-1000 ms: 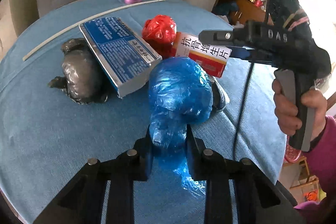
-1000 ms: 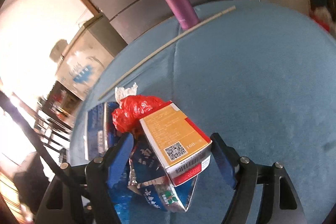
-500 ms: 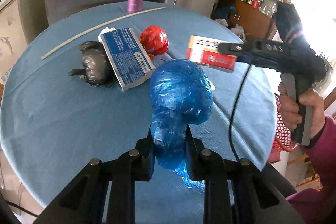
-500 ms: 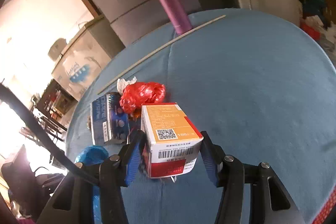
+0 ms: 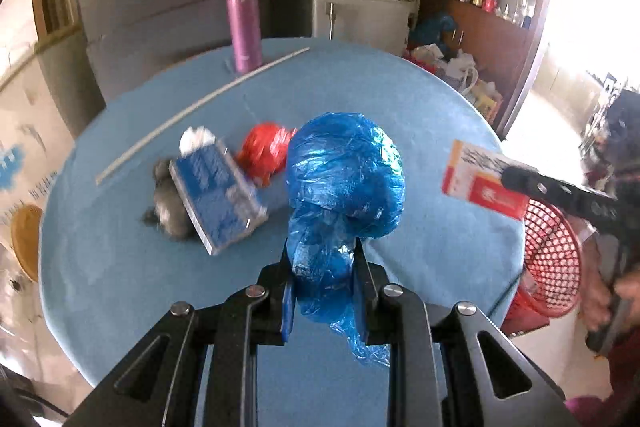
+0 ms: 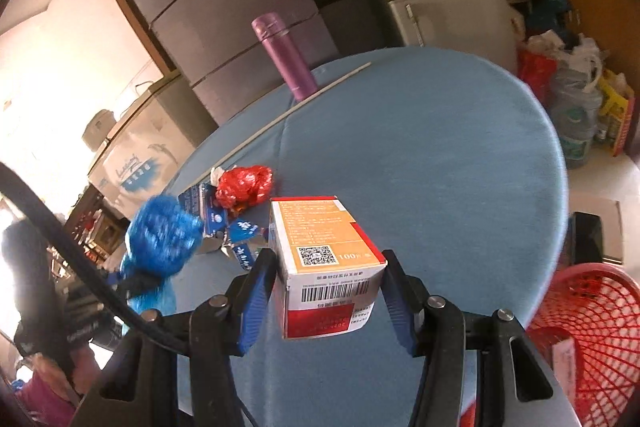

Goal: Collect trash
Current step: 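Carry the red-white box to the red basket and release it with the right gripper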

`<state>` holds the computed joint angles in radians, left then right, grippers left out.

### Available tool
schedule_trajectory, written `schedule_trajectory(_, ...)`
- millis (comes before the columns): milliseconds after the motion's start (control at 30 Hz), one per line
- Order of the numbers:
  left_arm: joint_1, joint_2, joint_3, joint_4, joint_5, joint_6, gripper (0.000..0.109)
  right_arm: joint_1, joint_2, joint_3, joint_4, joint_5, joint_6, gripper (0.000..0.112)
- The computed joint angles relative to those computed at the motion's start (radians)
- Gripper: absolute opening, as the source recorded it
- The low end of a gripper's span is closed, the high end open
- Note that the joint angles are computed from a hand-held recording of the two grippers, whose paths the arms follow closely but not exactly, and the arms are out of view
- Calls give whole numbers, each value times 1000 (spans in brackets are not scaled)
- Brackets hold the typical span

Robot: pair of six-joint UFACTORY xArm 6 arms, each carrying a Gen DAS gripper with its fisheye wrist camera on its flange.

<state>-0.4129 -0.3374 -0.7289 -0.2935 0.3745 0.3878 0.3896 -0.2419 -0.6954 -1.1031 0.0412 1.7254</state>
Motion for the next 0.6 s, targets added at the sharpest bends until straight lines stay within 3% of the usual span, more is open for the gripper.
schedule_trajectory(100,-35,41,-45,198,-34,-176,25,-15,-65,45,-16,17,28,56)
schedule_trajectory(400,-121,70,-96,595,-68,-498,25,-12,-224,165,56,86,-18,56)
schedule_trajectory(600,-167,94,-135,732,-47,-602,25,-9,-295,218,94,126,-38,56)
